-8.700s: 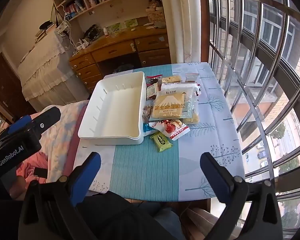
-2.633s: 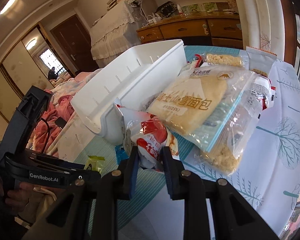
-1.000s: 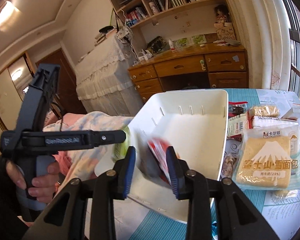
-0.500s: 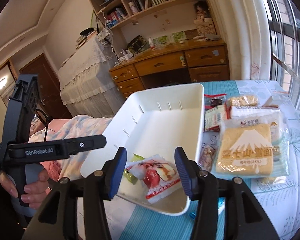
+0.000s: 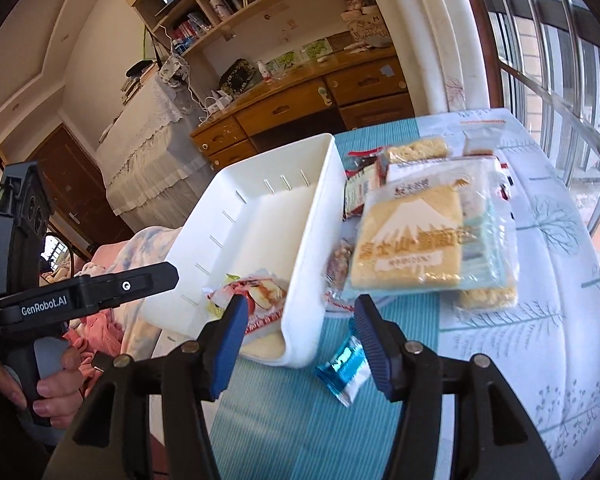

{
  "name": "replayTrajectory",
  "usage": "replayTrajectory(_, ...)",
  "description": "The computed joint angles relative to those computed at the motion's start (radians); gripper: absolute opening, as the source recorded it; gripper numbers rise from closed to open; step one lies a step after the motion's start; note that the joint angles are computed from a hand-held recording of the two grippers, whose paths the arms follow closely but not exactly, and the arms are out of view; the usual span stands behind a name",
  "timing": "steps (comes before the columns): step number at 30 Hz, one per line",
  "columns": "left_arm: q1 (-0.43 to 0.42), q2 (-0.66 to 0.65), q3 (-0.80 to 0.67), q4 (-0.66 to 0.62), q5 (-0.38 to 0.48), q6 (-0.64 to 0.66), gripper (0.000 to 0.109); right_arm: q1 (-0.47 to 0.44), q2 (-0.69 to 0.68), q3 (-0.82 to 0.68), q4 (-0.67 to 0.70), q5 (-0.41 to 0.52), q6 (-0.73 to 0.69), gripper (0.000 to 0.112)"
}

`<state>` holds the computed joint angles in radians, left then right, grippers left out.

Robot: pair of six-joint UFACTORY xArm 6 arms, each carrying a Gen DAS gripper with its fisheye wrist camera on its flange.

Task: Organize snacks
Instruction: 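Grasp the blue foil packet with the left gripper while the right gripper grasps the mountain-printed bread bag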

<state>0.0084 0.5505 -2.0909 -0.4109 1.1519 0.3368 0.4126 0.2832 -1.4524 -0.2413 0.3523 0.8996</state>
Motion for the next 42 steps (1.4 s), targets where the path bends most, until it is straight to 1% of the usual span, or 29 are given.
replayTrajectory(2,-0.014,-0.044,0.066,0.017,-0.017,-0.014,0.082,-0.010,-0.027,0.046,0.063,-0.016,-0.050,0.061)
replayTrajectory(3,-0.020,-0.062,0.094,0.021,-0.023,-0.019,0.082,-0.016,-0.040,0.069,0.094,-0.026,-0.073,0.066)
replayTrajectory(4,-0.027,-0.085,0.130,0.024,-0.033,-0.026,0.082,-0.021,-0.054,0.091,0.117,-0.034,-0.090,0.067)
replayTrajectory(6,-0.040,-0.119,0.184,0.034,-0.043,-0.042,0.082,-0.031,-0.074,0.124,0.177,-0.048,-0.137,0.067)
replayTrajectory(9,-0.063,-0.166,0.260,0.048,-0.060,-0.065,0.082,-0.043,-0.097,0.163,0.315,-0.061,-0.247,0.067)
replayTrajectory(13,-0.097,-0.205,0.331,0.096,-0.091,-0.088,0.082,-0.060,-0.118,0.198,0.464,-0.063,-0.359,0.067)
replayTrajectory(19,-0.147,-0.260,0.459,0.162,-0.183,-0.154,0.082,-0.088,-0.139,0.235,0.718,-0.061,-0.545,0.067)
replayTrajectory(26,-0.219,-0.301,0.609,0.329,-0.332,-0.237,0.082,-0.122,-0.100,0.197,1.049,-0.022,-0.802,0.067)
replayTrajectory(29,-0.242,-0.307,0.664,0.386,-0.403,-0.279,0.082,-0.132,-0.069,0.161,1.119,-0.006,-0.858,0.067)
replayTrajectory(33,-0.265,-0.285,0.686,0.408,-0.452,-0.288,0.082,-0.151,-0.029,0.116,1.188,0.030,-0.918,0.067)
replayTrajectory(37,-0.280,-0.262,0.703,0.425,-0.550,-0.302,0.082,-0.172,0.008,0.079,1.258,0.067,-0.959,0.067)
replayTrajectory(40,-0.290,-0.238,0.697,0.486,-0.593,-0.355,0.082,-0.183,0.032,0.055,1.340,0.087,-1.011,0.067)
replayTrajectory(42,-0.297,-0.220,0.683,0.502,-0.592,-0.381,0.081,-0.191,0.050,0.034,1.376,0.107,-1.029,0.067)
